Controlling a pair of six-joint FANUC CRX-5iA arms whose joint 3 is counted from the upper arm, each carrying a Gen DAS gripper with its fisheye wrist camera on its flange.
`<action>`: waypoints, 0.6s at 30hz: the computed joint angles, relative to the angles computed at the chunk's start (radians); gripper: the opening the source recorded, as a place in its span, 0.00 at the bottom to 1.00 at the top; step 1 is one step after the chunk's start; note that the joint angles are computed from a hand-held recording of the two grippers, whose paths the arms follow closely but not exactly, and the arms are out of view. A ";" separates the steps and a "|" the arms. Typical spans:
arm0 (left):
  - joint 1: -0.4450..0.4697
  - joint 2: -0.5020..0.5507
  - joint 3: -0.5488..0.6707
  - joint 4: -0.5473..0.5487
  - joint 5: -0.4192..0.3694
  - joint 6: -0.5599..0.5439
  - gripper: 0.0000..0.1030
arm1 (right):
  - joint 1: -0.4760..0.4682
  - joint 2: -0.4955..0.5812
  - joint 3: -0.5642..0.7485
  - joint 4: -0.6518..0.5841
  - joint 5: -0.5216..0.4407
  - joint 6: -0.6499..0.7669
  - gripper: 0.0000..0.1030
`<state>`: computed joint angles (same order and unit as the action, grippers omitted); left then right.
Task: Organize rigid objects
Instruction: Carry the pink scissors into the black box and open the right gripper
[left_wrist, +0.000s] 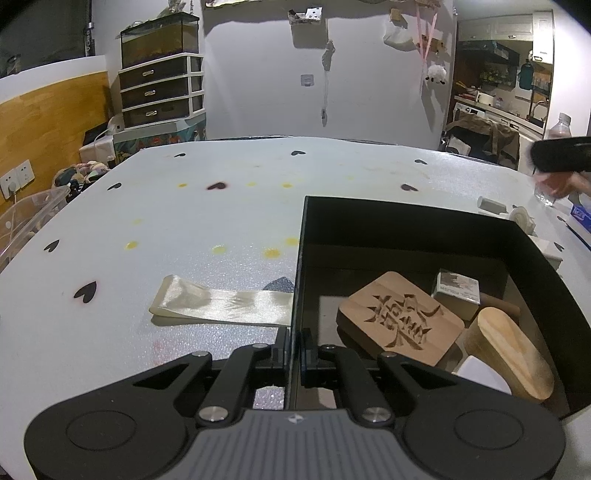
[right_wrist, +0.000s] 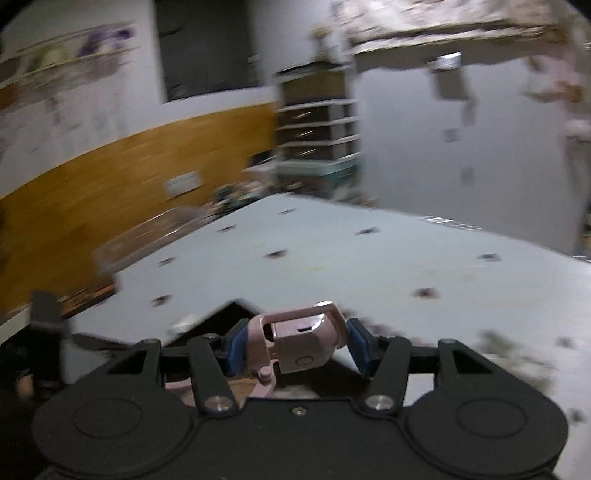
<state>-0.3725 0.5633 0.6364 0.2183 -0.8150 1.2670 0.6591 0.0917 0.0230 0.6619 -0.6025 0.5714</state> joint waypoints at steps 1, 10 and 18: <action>0.002 -0.003 -0.005 0.006 0.003 -0.006 0.05 | 0.003 0.020 0.036 -0.056 -0.001 0.058 0.55; 0.016 -0.041 -0.066 0.058 0.028 -0.071 0.05 | -0.015 0.207 0.332 -0.393 -0.066 0.365 0.55; 0.025 -0.058 -0.103 0.104 0.053 -0.103 0.05 | -0.040 0.294 0.433 -0.509 -0.086 0.293 0.83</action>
<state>-0.3471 0.5049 0.5333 0.3228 -0.7618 1.1642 0.6194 0.3857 0.4558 0.1527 -0.6884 0.8641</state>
